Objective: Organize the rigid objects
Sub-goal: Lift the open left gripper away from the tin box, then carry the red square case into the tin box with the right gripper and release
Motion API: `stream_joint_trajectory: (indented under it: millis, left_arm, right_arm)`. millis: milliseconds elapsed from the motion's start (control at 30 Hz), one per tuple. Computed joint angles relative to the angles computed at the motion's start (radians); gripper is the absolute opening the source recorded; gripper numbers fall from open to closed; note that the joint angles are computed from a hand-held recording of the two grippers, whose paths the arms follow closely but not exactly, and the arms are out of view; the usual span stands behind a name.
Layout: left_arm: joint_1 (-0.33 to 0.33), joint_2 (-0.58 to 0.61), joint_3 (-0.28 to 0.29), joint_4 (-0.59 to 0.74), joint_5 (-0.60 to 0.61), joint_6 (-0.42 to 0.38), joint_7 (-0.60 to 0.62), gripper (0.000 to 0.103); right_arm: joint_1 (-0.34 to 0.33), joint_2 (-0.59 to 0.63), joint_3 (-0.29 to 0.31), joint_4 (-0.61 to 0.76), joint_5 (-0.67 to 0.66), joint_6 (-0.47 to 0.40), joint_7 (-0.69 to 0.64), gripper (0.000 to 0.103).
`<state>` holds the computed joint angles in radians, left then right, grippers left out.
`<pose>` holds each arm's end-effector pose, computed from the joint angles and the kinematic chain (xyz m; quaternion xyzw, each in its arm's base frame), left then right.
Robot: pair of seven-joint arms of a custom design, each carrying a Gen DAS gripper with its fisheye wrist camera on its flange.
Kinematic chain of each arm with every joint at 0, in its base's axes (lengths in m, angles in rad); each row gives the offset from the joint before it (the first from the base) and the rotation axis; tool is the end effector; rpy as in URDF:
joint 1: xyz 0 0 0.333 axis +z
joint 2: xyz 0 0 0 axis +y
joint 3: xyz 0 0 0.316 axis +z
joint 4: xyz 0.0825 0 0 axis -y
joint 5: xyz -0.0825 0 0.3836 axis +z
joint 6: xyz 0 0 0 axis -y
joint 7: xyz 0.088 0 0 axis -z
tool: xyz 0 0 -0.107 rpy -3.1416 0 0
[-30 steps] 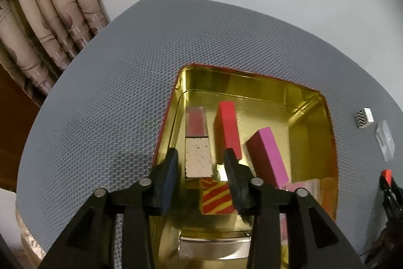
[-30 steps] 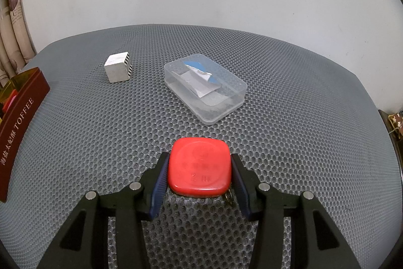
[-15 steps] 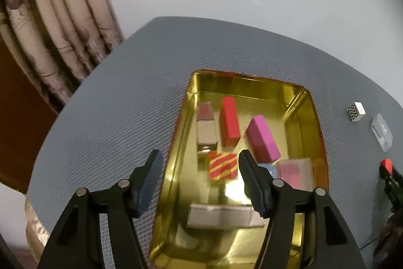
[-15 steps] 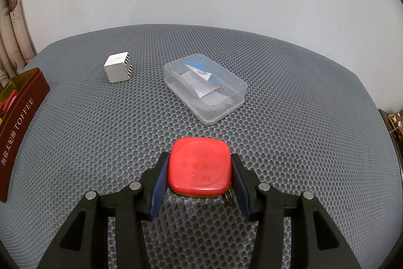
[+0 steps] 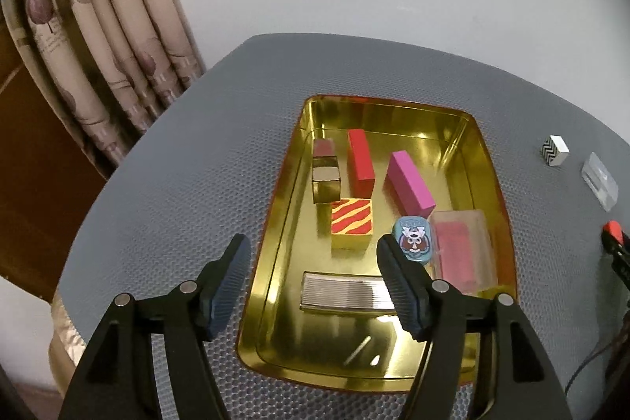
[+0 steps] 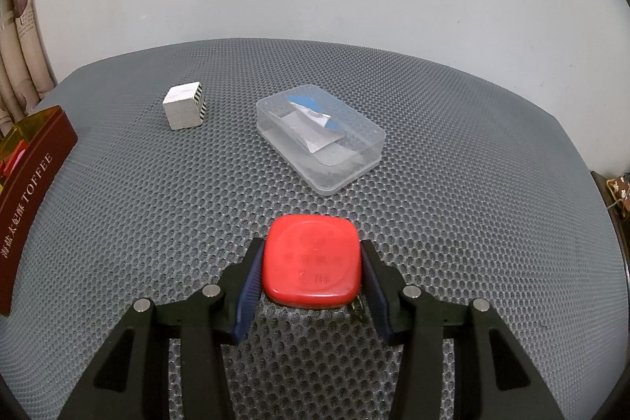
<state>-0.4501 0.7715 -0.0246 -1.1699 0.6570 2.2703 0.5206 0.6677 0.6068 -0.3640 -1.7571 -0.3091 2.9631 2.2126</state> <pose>0.7094 -0.3403 0.3719 -0.7467 0.5876 -0.1493 0.2736 0.6556 0.2669 0.3076 -0.6911 0.6398 -0.2428 0.2325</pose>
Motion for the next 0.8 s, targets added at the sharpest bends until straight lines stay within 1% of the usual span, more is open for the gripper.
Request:
stream_joint_trajectory:
  millis: [67,200,300,433,500,633,800]
  left_arm:
    - [0.005,-0.003,0.0,-0.006,-0.003,0.007,-0.001,0.064]
    - [0.011,-0.027,0.003,-0.041,-0.001,0.03,-0.032,0.066]
    - [0.021,-0.043,0.0,-0.065,0.0,0.048,-0.044,0.067]
    - [0.024,-0.047,0.0,-0.068,0.0,0.041,-0.056,0.069]
    - [0.026,-0.05,-0.001,-0.07,-0.002,0.037,-0.062,0.07]
    - [0.031,-0.053,-0.004,-0.074,-0.005,0.038,-0.067,0.072]
    - [0.03,-0.048,-0.002,-0.063,-0.005,0.017,-0.074,0.074]
  right_arm:
    - [-0.012,-0.006,0.005,-0.01,0.007,0.007,-0.005,0.047]
    - [-0.001,-0.01,-0.018,-0.017,-0.004,0.0,-0.004,0.047]
    - [-0.01,-0.019,-0.019,-0.021,-0.016,-0.014,-0.014,0.047]
    - [-0.021,-0.034,-0.019,-0.031,-0.037,-0.029,-0.01,0.047]
    - [-0.03,-0.045,-0.014,-0.041,-0.049,-0.022,-0.01,0.047]
    - [-0.054,-0.071,0.006,-0.063,-0.055,0.008,-0.031,0.047]
    - [-0.12,-0.111,0.082,-0.094,-0.007,0.048,-0.132,0.047]
